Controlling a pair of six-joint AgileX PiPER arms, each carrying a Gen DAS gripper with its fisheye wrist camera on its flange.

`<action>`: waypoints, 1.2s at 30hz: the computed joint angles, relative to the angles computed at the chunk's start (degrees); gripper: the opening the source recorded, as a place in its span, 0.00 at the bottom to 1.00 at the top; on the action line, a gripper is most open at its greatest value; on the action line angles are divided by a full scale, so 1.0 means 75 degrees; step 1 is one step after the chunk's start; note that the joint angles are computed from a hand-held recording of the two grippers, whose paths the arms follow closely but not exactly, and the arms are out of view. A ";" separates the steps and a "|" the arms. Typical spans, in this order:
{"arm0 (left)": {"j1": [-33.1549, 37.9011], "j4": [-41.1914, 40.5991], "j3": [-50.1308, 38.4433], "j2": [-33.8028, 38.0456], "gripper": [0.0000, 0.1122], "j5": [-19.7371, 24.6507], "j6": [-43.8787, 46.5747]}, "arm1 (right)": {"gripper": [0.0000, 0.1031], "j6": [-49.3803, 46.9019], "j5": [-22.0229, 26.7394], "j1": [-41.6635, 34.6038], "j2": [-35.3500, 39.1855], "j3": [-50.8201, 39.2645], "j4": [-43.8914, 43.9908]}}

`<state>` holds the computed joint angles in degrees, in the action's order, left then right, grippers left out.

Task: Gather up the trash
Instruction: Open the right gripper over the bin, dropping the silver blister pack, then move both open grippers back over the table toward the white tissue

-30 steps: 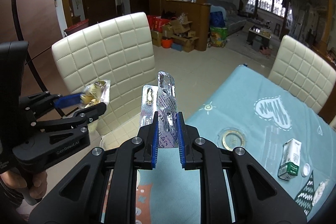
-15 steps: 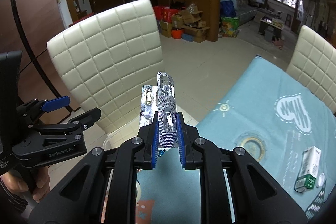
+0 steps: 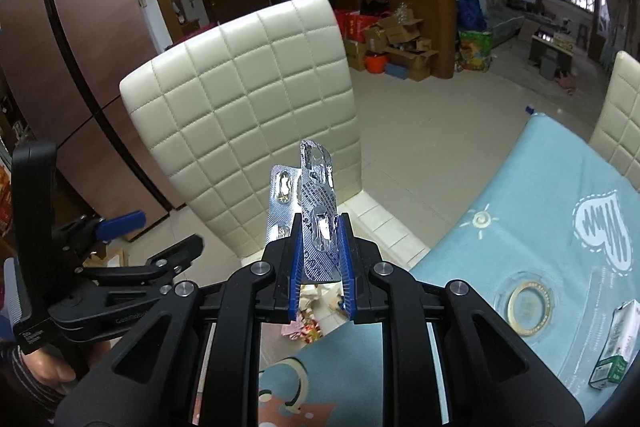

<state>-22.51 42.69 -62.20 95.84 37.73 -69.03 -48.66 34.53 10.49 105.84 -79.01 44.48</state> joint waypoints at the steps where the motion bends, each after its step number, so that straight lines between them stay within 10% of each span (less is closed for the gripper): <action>1: 0.0015 -0.0028 0.0035 -0.0036 0.73 0.0014 -0.0024 | 0.27 -0.0079 0.0075 -0.0041 0.0012 -0.0016 0.0105; 4: 0.0022 -0.0046 0.0153 -0.0158 0.73 0.0003 -0.0156 | 0.80 -0.0477 0.0043 -0.0195 -0.0115 0.0210 0.0704; 21: -0.0871 -0.0008 0.0001 -0.0711 0.73 0.0355 -0.0029 | 0.75 0.0189 -0.0282 -0.0888 -0.1558 0.1524 0.0121; 36: -0.2582 -0.1034 -0.1262 0.0228 0.73 0.0071 0.1375 | 0.75 0.0323 -0.0154 -0.3594 -0.3228 0.3610 -0.0331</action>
<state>-41.87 34.94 -71.67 97.56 38.27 -58.72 -46.24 33.38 -16.47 81.63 -51.94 42.00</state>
